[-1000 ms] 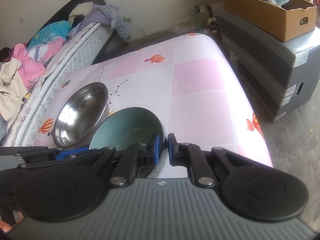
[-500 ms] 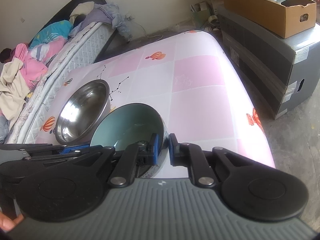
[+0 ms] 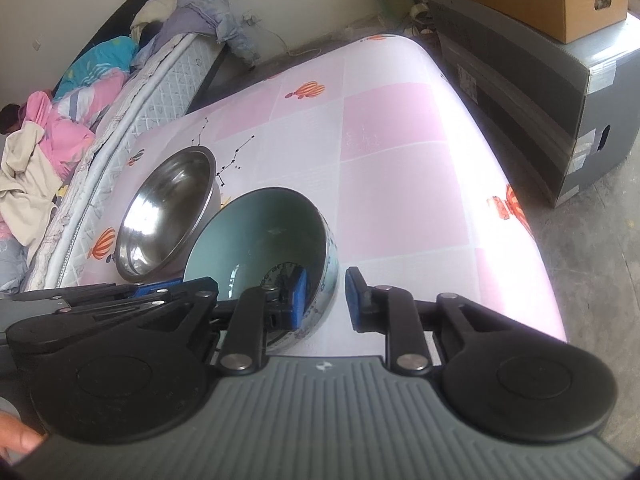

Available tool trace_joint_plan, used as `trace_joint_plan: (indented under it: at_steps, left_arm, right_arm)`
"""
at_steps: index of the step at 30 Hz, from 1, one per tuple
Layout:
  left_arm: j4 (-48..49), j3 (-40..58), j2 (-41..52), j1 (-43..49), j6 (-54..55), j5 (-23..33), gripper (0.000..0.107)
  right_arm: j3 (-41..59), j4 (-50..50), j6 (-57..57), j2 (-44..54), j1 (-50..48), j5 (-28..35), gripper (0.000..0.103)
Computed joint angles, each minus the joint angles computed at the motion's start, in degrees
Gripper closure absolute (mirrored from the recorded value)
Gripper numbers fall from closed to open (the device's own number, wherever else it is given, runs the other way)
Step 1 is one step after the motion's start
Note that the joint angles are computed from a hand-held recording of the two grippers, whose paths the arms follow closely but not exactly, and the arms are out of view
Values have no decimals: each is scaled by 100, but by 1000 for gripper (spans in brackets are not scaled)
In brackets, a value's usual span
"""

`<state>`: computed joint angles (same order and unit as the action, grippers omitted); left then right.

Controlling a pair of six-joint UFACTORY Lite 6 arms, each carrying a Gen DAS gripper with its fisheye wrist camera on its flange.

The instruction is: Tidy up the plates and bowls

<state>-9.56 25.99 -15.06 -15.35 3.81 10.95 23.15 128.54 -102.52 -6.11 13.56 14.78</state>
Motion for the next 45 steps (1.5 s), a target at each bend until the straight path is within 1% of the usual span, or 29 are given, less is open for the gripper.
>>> trace_joint_plan:
  at_steps: [2,5,8,13,17,22,25,28,30,31,33,35,38,42,45]
  left_arm:
    - [-377,86,161,51,373,15,91]
    - [-1053,205,414,151,1037,38,90]
    - [-1465,262,549,205,1419,65,89]
    - [-1672,205,519,209,1642,69,88]
    - [-1924,321,710,262,1863,138,87]
    - [-2155,390,873,288,2116,97,87]
    - [-2180,402,907,294,2157,79,87]
    - [-2063,409,932,246,2017,31,87]
    - [-1977,388,902,230,1911,35,87]
    - [-1890,387,882,228,1808,73,87]
    - [-1730,378,839,219,1638,129,87]
    - [-1758,334,763,243,1700,173,87]
    - [-2012,347,781,302,2006,181,86]
    - [-1552,388,877,195,1507,82,87]
    - [-1530,362,901,148,1454,18,87]
  right_arm:
    - [41,75,-21,133,1,88,82]
    - [122,496,-373,339,129,118,81]
    - [162,1290,-1083,421,308,12,83]
    - [150,1369,-1184,386,279,22,85]
    - [191,1531,-1384,432,265,21,85]
    - [195,1890,-1719,418,325,-23,85]
    - [139,2708,-2460,285,435,-165,83]
    - [133,3073,-2840,241,432,-178,83]
    - [115,3527,-3333,225,508,-154,86]
    - [115,3750,-3571,219,559,-153,90]
    - [116,4503,-4319,176,711,-215,91]
    - [110,5012,-4870,137,797,-231,93]
    - [85,5068,-4970,94,791,-207,93]
    - [77,4914,-4781,160,751,-146,93]
    - [107,4679,-4504,308,734,-59,94]
